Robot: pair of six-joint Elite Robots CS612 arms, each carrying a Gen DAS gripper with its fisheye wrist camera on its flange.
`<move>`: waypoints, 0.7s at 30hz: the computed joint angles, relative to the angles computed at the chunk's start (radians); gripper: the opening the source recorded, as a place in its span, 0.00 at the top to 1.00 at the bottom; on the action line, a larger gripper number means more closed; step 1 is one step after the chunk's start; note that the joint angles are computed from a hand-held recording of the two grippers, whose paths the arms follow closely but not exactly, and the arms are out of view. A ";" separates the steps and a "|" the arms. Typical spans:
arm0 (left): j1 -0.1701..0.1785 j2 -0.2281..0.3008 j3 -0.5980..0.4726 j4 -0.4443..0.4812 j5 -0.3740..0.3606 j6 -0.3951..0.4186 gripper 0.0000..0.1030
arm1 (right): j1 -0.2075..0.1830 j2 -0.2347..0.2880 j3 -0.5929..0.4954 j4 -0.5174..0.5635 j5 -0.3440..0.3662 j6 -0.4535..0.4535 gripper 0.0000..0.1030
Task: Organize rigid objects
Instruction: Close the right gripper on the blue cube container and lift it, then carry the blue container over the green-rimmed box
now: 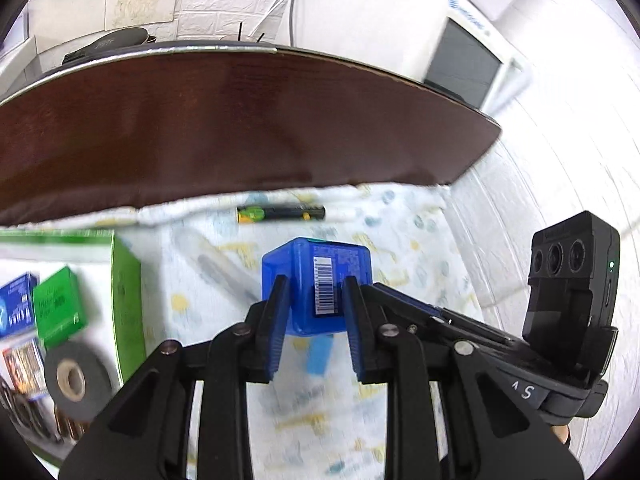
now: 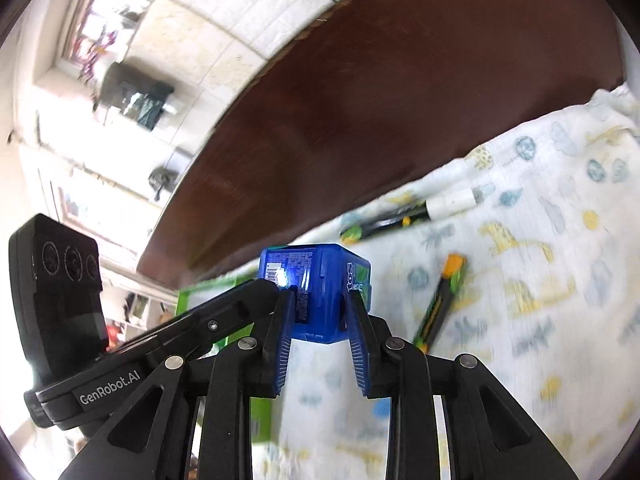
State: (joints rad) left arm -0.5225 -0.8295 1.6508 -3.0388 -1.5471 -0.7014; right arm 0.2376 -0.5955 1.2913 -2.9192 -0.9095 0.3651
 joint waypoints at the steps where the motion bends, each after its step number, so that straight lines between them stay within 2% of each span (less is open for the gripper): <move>1: -0.006 -0.005 0.015 -0.013 -0.005 -0.008 0.78 | 0.006 -0.016 0.025 -0.011 -0.012 -0.006 0.72; 6: -0.037 -0.024 0.091 -0.083 -0.025 -0.036 0.77 | 0.024 -0.090 0.181 -0.123 -0.088 0.001 0.72; 8: -0.053 -0.032 0.120 -0.092 -0.017 -0.045 0.77 | 0.022 -0.101 0.215 -0.133 -0.084 0.009 0.72; 12: -0.063 -0.015 0.145 -0.105 -0.064 -0.066 0.77 | 0.017 -0.116 0.250 -0.078 -0.077 -0.014 0.71; 15: -0.057 0.005 0.155 -0.118 -0.111 -0.112 0.76 | 0.017 -0.112 0.256 -0.031 -0.106 -0.041 0.71; 18: -0.048 0.010 0.173 -0.171 -0.145 -0.144 0.77 | 0.017 -0.108 0.269 -0.039 -0.084 -0.037 0.72; 21: -0.052 -0.002 0.195 -0.180 -0.111 -0.157 0.77 | 0.019 -0.115 0.276 -0.033 -0.077 -0.062 0.72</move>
State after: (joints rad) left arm -0.5748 -0.8317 1.8455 -3.2189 -1.6579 -0.8581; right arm 0.2570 -0.7104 1.5673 -2.9522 -0.9861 0.3032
